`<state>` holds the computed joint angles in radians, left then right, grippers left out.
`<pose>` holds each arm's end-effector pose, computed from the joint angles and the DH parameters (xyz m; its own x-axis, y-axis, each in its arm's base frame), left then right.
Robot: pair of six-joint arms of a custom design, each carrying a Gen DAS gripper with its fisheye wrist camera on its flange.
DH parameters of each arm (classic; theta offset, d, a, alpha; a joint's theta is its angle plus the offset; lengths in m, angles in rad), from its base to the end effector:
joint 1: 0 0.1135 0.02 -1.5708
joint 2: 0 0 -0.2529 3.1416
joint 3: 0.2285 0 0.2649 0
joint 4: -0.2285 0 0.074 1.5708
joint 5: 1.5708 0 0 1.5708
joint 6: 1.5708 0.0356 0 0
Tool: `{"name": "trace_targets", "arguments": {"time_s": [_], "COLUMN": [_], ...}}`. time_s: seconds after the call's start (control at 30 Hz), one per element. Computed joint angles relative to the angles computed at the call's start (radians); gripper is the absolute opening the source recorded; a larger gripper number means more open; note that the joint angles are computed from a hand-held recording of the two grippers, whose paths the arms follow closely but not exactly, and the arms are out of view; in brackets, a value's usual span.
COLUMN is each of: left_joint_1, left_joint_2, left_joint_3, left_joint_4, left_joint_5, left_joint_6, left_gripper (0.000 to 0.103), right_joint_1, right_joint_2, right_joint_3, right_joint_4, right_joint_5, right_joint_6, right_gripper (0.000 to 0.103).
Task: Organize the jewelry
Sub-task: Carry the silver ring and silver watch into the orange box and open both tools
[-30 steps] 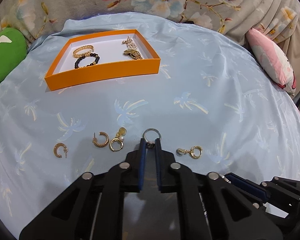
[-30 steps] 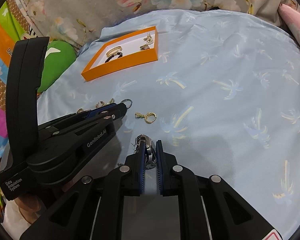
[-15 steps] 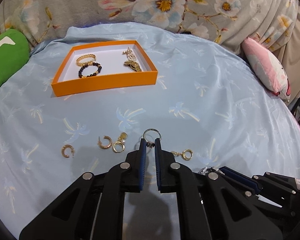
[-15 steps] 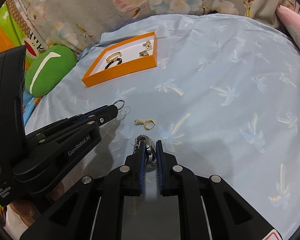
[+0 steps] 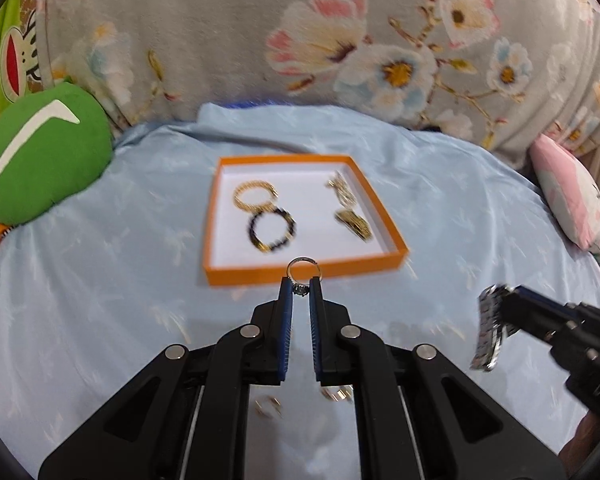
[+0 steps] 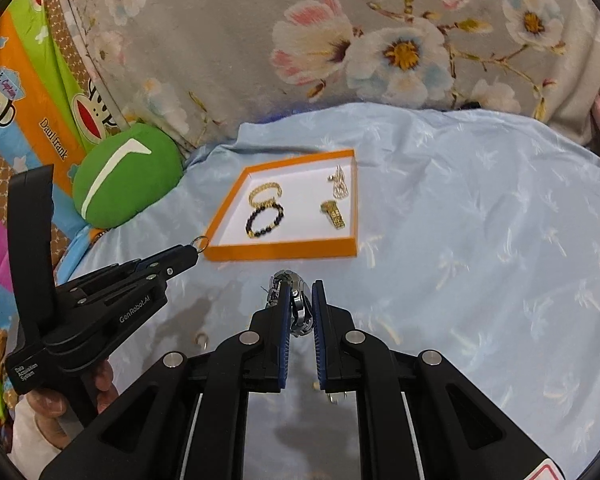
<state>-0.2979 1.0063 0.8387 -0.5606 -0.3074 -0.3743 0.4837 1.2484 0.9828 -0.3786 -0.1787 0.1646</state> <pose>0.2227 -0.0571 0.2715 -0.6155 -0.1755 -0.7683 -0.1732 0.9812 -0.0855 0.2554 0.1413 0.2781 -0.6201 -0.1436 -0.7713 -0.4885 0.8400 0.2363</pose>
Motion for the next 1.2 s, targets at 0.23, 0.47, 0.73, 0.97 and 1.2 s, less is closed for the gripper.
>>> {"name": "trace_targets", "arguments": {"time_s": [0.23,0.47,0.73,0.97,1.2], "left_joint_1": [0.193,0.262,0.302,0.329,0.329], "left_joint_2": [0.236,0.508,0.675,0.733,0.720], "left_joint_3": [0.179,0.366,0.438,0.430,0.389], "left_joint_4": [0.081,0.126,0.135,0.173,0.235], "left_joint_5": [0.115,0.180,0.191,0.210,0.193], "left_joint_6": [0.107,0.145,0.143,0.144,0.153], "left_gripper": [0.008,0.008,0.008,0.008,0.010], "right_joint_1": [-0.005,-0.006,0.010,0.025,0.019], "right_joint_2": [0.340,0.662,0.959,1.077,1.044], "right_joint_3": [0.319,0.633,0.958,1.098,1.037], "right_joint_4": [0.045,-0.008,-0.141,-0.212,-0.148], "right_joint_5": [-0.038,-0.044,-0.048,0.012,0.012], "right_joint_6": [0.016,-0.001,-0.029,-0.063,-0.058], "right_gripper": [0.010,0.010,0.010,0.010,0.012]}}
